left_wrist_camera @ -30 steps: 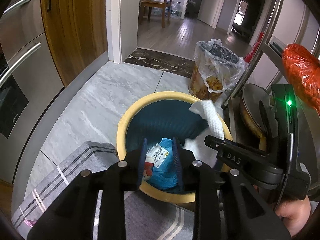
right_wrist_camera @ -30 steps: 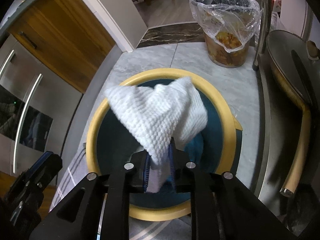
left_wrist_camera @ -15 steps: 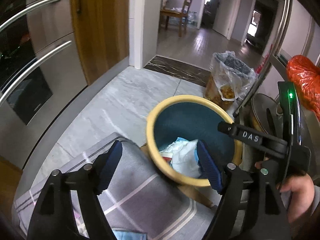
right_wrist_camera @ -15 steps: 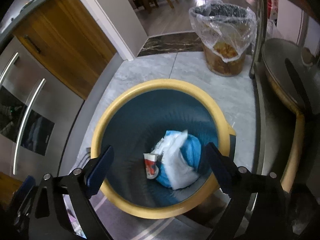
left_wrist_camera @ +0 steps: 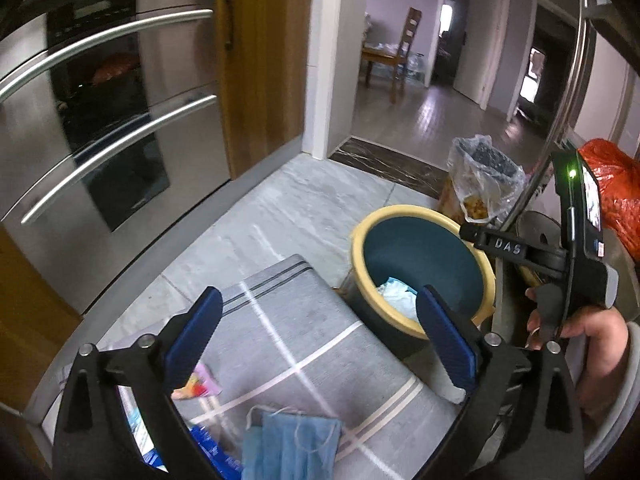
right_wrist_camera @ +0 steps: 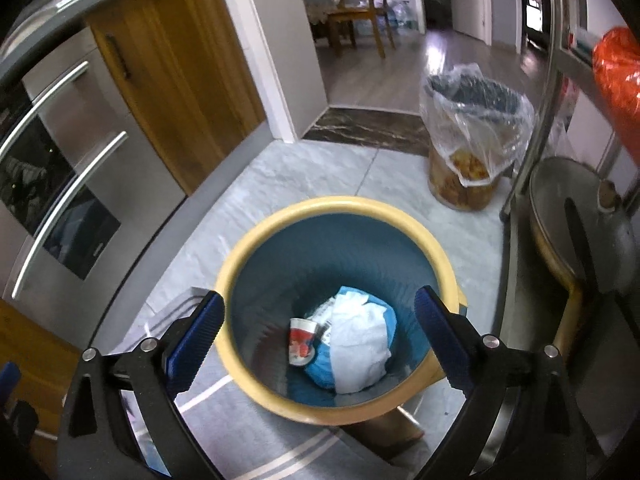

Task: Collect trash
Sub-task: 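Move both open tools back from the bin to the mat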

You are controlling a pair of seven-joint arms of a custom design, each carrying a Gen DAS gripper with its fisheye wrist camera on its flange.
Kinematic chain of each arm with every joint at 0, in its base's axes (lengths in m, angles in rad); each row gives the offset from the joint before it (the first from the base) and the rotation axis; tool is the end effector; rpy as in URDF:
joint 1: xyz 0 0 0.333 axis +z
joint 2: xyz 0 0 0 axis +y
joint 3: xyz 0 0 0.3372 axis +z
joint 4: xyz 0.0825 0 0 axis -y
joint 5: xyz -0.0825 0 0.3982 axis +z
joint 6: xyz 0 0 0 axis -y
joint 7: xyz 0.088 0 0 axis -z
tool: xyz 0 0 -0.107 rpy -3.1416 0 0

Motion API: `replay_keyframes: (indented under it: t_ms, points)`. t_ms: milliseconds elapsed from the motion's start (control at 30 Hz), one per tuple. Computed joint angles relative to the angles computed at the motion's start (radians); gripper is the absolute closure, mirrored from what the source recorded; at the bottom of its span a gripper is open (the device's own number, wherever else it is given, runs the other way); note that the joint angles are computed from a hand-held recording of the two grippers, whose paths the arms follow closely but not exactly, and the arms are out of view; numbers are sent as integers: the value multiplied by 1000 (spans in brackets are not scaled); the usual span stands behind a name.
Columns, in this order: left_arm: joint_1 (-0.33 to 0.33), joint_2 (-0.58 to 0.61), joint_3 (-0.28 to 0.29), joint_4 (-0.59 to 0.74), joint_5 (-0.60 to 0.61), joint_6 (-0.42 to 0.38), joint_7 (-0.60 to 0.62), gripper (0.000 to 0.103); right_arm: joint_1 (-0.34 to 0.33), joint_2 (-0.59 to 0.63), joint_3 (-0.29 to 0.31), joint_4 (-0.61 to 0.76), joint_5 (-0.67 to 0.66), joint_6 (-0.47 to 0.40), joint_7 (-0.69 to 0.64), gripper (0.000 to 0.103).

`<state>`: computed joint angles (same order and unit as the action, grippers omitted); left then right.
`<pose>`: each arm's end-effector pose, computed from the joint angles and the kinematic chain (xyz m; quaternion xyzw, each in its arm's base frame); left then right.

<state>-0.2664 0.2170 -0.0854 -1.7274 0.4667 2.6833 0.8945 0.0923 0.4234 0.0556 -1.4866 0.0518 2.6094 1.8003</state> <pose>0.6445 -0.2459 0.5538 -0.6491 0.6540 -0.2965 0.2510 0.7459 0.1018 0.5269 -0.6195 0.7057 -0.1678 0.3002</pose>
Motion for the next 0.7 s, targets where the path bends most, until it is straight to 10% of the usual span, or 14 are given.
replay_keyframes:
  t_ms: [700]
  points:
    - [221,-377,-114,-409,180,-19,-268,6,59,-170,59,-202,136,60,-162,6]
